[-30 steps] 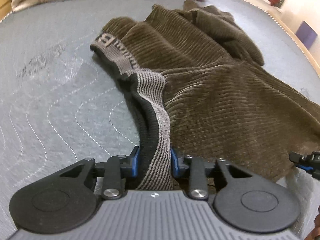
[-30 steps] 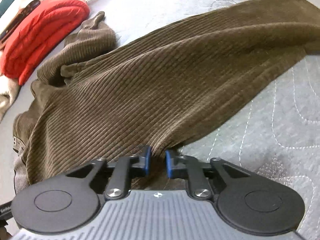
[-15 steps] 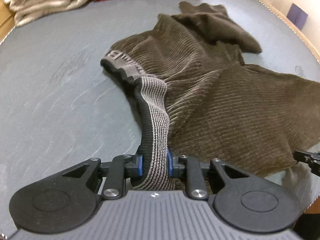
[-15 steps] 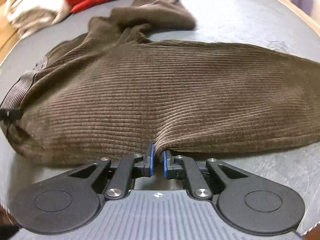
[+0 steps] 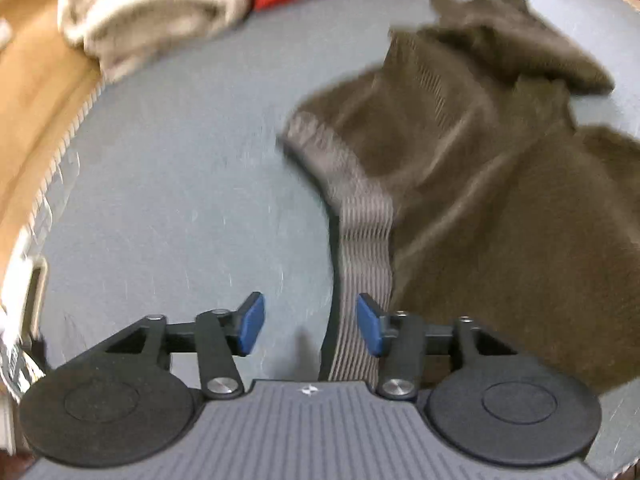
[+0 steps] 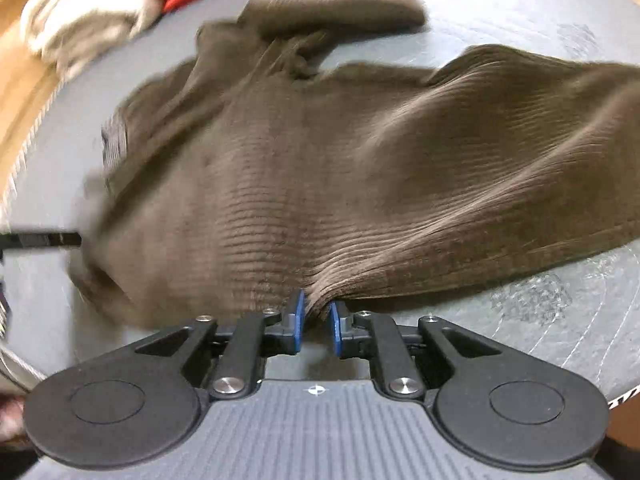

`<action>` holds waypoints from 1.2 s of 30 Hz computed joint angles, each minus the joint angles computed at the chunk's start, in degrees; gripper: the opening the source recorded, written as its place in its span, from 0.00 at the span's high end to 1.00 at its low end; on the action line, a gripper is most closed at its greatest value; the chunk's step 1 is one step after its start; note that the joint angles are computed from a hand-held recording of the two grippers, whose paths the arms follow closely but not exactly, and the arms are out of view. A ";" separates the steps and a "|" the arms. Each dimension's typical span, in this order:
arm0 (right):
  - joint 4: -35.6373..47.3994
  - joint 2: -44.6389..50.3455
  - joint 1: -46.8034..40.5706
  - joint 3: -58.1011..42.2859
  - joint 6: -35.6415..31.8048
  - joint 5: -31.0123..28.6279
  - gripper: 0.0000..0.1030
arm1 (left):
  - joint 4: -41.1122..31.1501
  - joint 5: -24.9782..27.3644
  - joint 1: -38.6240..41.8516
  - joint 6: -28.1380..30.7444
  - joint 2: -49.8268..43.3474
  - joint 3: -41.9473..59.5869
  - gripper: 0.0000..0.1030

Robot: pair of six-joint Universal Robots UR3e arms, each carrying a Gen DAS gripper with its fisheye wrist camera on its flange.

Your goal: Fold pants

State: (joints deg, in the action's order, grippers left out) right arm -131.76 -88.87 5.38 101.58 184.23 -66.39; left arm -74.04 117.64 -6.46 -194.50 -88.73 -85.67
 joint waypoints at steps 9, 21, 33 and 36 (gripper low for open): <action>-10.29 -8.94 -16.95 11.09 1.57 4.16 0.73 | 3.40 -7.66 -11.17 -5.57 -17.42 23.58 0.41; -22.75 20.79 -42.49 -7.78 14.66 -12.37 0.62 | -2.03 -11.51 -21.80 -6.43 -40.57 53.85 0.48; -27.41 35.41 -46.39 -17.17 11.67 -4.91 0.77 | -7.46 -12.40 -23.14 -6.26 -46.54 66.70 0.48; -28.82 33.88 -46.93 -15.55 14.50 -8.19 0.91 | -7.66 -12.10 -22.91 -5.41 -46.74 67.31 0.48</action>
